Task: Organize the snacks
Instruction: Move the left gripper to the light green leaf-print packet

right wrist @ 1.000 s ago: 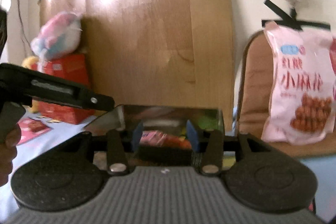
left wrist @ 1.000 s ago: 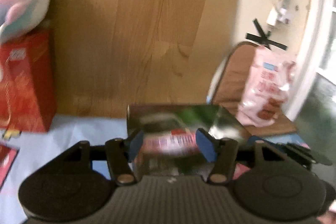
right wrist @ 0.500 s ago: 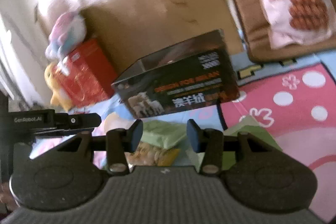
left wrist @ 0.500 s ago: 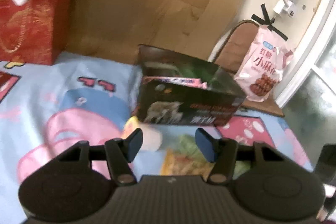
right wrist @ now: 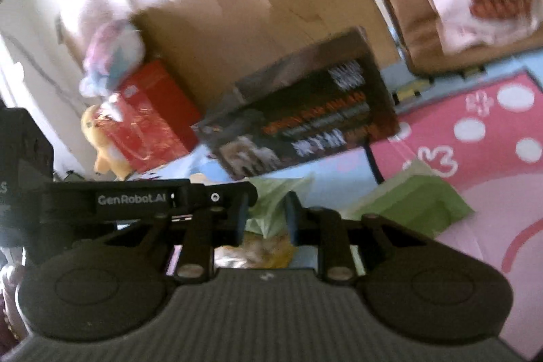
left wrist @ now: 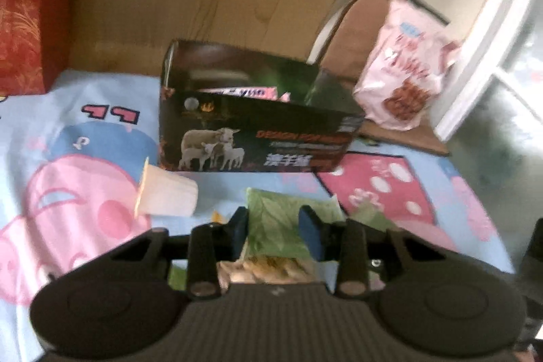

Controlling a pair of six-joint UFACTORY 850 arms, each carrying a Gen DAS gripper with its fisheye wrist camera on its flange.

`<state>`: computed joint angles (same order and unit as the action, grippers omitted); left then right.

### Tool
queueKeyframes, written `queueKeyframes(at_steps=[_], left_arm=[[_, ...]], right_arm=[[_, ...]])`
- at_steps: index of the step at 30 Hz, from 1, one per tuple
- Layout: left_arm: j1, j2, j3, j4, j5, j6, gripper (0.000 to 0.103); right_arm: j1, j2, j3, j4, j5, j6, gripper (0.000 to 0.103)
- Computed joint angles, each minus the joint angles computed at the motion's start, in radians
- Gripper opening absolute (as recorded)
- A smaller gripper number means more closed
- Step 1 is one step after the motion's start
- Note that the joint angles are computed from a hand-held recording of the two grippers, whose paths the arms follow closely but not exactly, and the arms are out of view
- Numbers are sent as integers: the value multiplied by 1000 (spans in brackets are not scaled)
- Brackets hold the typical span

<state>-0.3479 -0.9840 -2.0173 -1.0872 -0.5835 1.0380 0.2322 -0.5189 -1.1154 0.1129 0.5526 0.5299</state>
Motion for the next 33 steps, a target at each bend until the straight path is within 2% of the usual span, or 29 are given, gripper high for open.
queueKeyframes(at_steps=[3,7,11,16,18,22,25,27,31,33], left_arm=[[19,110,173,-168,-1,205,33],[41,244,400,-347,1,463,32],[57,323,542,-420,-8,602,32],[55,380,660,-487,14,747,33],[55,388,686,-494,18,766,35],[60,371,679,-431,16,677,36],[74,376,687,-460,-9,690,38],[80,391,707,-517,-11,750,44],[96,398,710,-528,-30,752,49],[105,390,700,-496,-49,711,51]], right_arm=[[39,57,77,53,73,-120,26],[88,109,162,67,115,-180,26],[119,125,206,78,124,-191,27],[169,133,252,123,114,-217,26],[182,133,255,155,103,-253,27],[196,140,270,176,101,-282,32],[198,148,280,169,115,-286,40],[203,152,287,175,130,-302,52],[207,154,294,175,152,-331,53],[209,155,297,176,155,-341,58]])
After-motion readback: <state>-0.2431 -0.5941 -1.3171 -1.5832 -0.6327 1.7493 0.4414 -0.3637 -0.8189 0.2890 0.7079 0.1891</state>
